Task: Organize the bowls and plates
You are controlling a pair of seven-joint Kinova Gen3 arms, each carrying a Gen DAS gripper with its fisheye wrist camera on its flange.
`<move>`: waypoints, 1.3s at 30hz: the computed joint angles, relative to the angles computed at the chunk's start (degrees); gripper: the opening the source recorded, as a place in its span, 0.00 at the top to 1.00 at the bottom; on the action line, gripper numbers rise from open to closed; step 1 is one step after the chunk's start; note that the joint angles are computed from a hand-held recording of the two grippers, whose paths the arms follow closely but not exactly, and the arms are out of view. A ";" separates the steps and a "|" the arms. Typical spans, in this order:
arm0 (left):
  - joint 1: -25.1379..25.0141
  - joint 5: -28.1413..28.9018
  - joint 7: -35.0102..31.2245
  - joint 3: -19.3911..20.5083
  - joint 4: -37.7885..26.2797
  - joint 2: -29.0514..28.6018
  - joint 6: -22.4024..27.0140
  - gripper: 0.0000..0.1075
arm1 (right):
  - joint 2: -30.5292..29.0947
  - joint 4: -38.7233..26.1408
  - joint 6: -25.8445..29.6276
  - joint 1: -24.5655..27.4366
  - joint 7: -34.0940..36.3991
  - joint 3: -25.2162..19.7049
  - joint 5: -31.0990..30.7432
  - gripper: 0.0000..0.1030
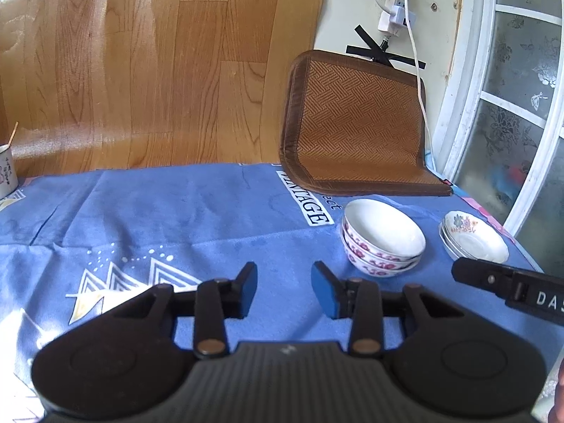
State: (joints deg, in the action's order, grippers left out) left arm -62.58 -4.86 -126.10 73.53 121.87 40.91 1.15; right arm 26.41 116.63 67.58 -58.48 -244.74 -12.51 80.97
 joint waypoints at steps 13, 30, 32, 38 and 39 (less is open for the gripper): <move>6.82 2.07 -13.33 -3.12 -10.09 5.15 16.54 0.57 | 5.40 -9.12 7.52 -5.71 -4.54 3.05 -14.23 0.70; 6.16 15.48 -21.67 -4.79 -4.49 0.67 9.19 0.54 | 3.54 -2.49 6.41 -6.78 -9.08 3.10 -7.71 0.68; 7.33 17.03 -21.02 -6.25 -4.84 -0.68 7.98 0.54 | 3.14 -1.00 6.05 -6.17 -11.25 2.67 -5.27 0.68; 12.13 17.00 -16.91 -11.22 -6.75 -4.14 5.90 0.53 | -0.11 3.52 0.63 -0.48 -11.35 0.99 2.63 0.67; 13.06 17.10 -16.21 -12.10 -7.46 -4.65 6.18 0.53 | -1.19 4.53 -0.86 1.09 -11.25 0.71 4.04 0.67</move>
State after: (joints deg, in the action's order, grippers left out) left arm -49.52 12.24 -142.31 61.43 114.41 36.26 7.33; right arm 25.22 121.15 66.71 -57.39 -256.00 -11.80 85.01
